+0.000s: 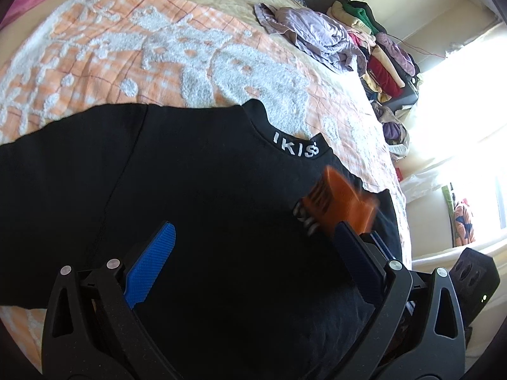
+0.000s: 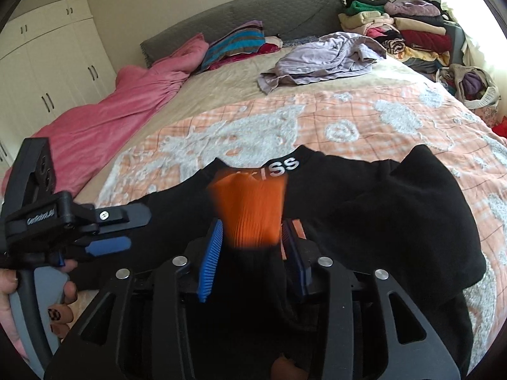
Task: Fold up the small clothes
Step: 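Lift the sleeve with the right tool and fold it across the shirt body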
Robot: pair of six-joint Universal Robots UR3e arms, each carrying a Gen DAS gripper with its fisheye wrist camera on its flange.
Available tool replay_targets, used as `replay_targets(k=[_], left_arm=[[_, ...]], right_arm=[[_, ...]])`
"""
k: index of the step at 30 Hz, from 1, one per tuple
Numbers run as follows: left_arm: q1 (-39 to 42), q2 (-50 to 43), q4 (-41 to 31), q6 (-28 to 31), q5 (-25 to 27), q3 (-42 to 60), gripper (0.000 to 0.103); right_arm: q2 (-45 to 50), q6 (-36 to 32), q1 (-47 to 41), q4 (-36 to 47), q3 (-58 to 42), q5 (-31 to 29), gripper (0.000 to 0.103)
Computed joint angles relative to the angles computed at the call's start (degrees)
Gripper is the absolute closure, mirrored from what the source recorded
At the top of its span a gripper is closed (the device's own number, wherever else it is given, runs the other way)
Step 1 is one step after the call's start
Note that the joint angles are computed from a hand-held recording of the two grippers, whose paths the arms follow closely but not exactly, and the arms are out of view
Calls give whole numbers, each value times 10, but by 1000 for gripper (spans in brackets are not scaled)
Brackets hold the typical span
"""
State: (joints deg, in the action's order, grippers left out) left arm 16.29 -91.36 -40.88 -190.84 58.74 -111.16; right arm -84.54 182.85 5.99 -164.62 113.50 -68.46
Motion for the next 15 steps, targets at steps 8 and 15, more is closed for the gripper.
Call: replay_targets(k=[8, 15], left_arm=[[-19, -16, 5, 4, -5, -4, 9], [-54, -50, 17, -7, -2, 8, 32]], right_arm=[[-59, -13, -35, 23, 42, 35, 61], [-140, -32, -112, 55, 92, 79, 58]])
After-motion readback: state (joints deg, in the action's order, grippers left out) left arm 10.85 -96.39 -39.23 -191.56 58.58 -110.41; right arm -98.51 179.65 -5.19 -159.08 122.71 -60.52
